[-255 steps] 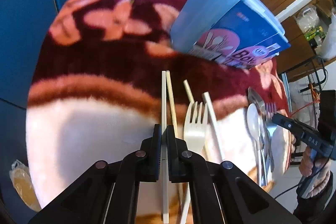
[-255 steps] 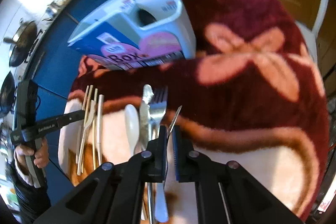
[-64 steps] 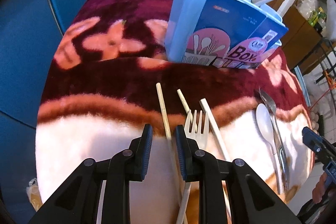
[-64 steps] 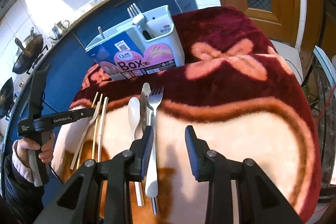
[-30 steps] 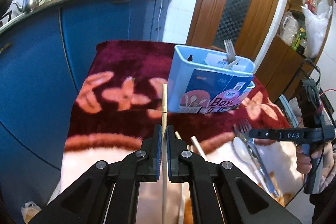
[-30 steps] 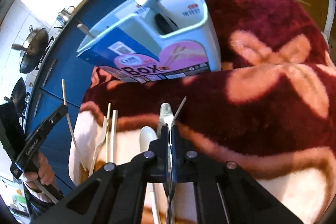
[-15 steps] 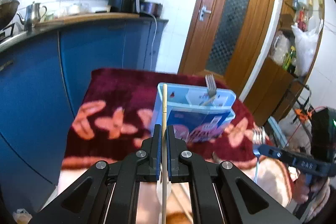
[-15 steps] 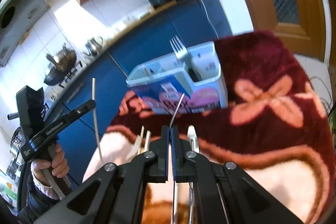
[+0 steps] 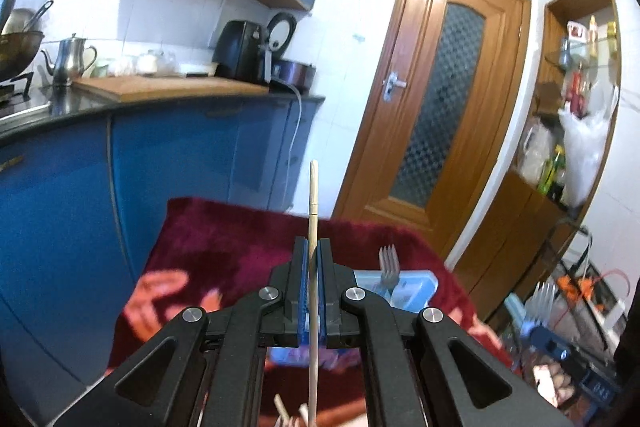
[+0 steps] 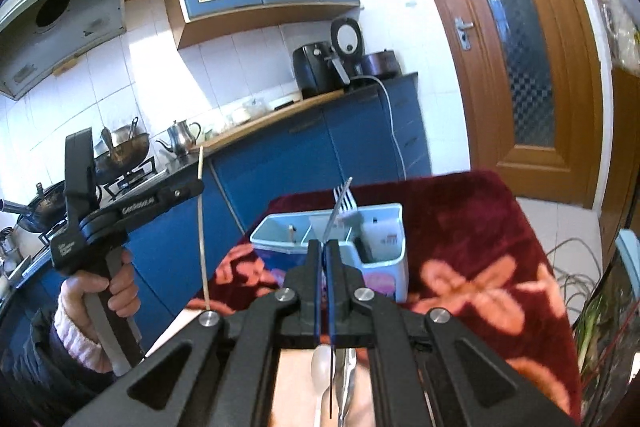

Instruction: Organize utensils

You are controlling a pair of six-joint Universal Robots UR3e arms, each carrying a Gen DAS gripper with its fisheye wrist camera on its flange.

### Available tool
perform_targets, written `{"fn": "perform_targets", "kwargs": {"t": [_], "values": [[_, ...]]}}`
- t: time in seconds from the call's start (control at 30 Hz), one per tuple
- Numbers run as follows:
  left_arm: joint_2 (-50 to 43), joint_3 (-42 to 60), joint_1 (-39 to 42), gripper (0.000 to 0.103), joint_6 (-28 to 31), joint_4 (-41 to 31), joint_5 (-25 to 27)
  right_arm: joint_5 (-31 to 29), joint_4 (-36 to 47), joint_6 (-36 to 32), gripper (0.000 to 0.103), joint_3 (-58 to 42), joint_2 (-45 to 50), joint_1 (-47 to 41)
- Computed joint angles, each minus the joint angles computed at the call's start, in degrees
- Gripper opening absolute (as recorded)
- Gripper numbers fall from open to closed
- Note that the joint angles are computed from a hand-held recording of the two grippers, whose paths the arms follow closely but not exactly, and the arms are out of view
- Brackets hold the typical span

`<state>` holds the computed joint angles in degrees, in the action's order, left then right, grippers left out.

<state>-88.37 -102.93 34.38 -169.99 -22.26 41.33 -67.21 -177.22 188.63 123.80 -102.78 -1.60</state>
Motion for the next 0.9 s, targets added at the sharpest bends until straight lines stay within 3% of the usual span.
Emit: {"fn": "perform_targets", "kwargs": {"t": [0.37,0.67,0.9], "values": [[-14.79,15.74,-7.21,0.004,-13.63,13.60,6.71,-3.76,-4.68,0.19,0.003,-8.22,8.00,1.46],[-24.70,19.62,-12.03,0.004,-16.20,25.52,13.24,-7.86,-8.65,1.14,0.003,-18.95,17.77,2.64],[-30.56,20.00,-13.11,0.004,-17.47,32.68,14.91,-14.28,-14.59,0.94,0.003,-27.00,28.44,5.34]]}}
